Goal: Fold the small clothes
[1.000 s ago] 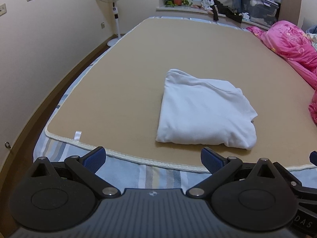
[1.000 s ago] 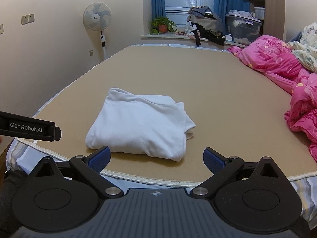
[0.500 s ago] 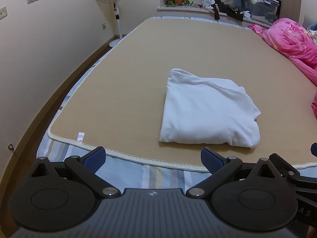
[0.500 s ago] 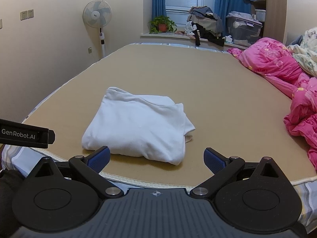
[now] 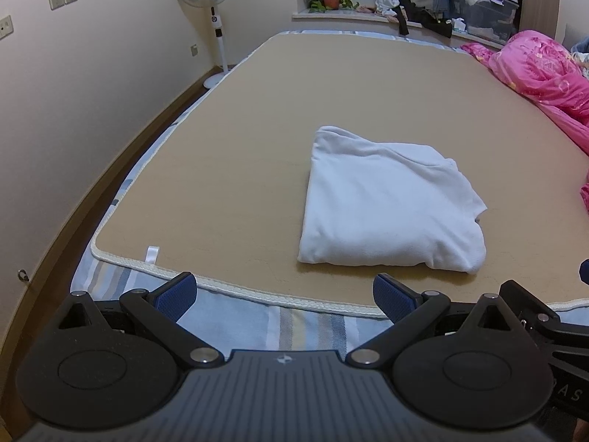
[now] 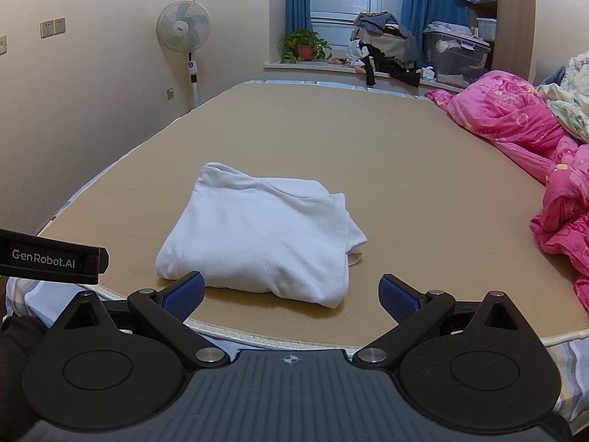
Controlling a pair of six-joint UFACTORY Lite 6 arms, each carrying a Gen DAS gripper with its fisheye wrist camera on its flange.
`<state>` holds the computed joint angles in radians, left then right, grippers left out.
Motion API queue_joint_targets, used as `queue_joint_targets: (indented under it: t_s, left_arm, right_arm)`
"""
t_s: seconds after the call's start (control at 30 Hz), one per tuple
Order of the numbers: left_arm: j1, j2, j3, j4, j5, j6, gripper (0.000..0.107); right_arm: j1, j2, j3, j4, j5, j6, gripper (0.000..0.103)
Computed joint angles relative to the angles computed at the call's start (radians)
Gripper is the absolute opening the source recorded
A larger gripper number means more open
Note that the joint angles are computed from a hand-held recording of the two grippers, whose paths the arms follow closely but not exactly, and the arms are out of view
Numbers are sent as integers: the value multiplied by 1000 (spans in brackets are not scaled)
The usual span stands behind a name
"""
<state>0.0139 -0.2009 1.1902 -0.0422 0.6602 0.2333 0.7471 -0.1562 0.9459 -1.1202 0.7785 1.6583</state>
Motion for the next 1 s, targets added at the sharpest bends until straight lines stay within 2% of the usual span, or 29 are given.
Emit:
queue_joint_targets:
  t_s: [1.0]
  left_arm:
    - [27, 6, -1, -35, -7, 67, 102]
  right_arm:
    - [-9, -7, 12, 14, -15, -40, 100]
